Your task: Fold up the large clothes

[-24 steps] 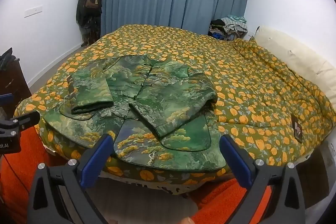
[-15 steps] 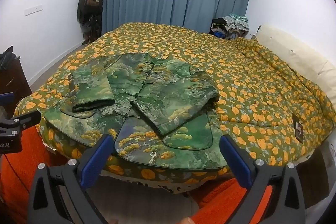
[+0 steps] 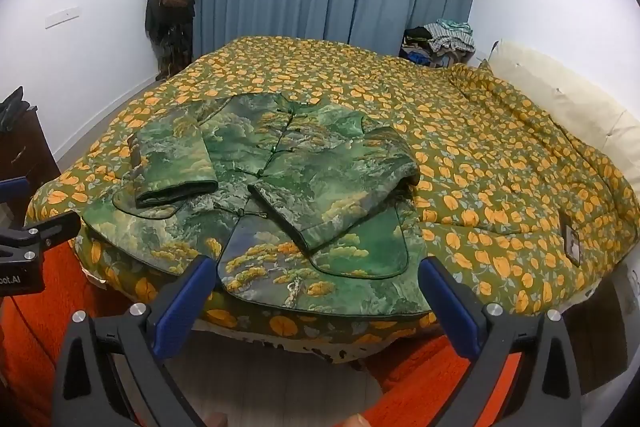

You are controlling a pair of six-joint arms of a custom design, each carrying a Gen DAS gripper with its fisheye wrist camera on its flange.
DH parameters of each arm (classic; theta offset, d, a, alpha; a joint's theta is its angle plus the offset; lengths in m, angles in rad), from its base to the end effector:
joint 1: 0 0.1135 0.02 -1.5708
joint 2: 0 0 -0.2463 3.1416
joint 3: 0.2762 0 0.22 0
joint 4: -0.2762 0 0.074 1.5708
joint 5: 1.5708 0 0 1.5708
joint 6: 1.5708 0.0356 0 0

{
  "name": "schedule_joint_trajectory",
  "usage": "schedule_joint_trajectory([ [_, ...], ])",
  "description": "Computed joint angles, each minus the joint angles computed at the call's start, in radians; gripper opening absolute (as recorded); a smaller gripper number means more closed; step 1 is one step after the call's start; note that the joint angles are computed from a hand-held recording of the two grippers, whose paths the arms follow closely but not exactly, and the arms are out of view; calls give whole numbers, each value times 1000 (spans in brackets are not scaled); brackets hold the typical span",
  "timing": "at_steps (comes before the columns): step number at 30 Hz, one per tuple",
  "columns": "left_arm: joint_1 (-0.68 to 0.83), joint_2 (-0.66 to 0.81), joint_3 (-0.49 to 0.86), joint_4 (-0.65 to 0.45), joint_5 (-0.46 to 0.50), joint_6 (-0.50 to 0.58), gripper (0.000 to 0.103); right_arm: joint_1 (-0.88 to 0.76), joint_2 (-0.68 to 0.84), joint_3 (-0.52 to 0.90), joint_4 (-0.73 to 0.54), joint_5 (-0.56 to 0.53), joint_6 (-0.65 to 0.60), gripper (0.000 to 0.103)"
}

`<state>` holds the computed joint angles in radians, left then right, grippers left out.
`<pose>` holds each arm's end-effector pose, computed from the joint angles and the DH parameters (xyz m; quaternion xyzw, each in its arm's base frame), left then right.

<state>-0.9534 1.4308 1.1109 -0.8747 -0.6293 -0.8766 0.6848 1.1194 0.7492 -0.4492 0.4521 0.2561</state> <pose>0.1579 -0.1862 0.2522 -0.0220 0.9357 0.0445 0.3494 0.1678 0.1170 0.2370 -0.1125 0.9033 -0.0238 0.4133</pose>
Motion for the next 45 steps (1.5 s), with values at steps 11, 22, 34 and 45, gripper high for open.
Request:
schedule_joint_trajectory([
  [11,10,5,-4,8,9,14,103,-6,11,-4,10,-13,-8,103],
  [22,10,8,-3,6,9,13,103,10,22,-9,15,-9,-3,103],
  [34,15,2,-33,26,18,21,103,12,47,-4,21,-16,1,103],
  [45,18,12,-25,19,23,25,103,8,42,-17,29,-23,2,103],
])
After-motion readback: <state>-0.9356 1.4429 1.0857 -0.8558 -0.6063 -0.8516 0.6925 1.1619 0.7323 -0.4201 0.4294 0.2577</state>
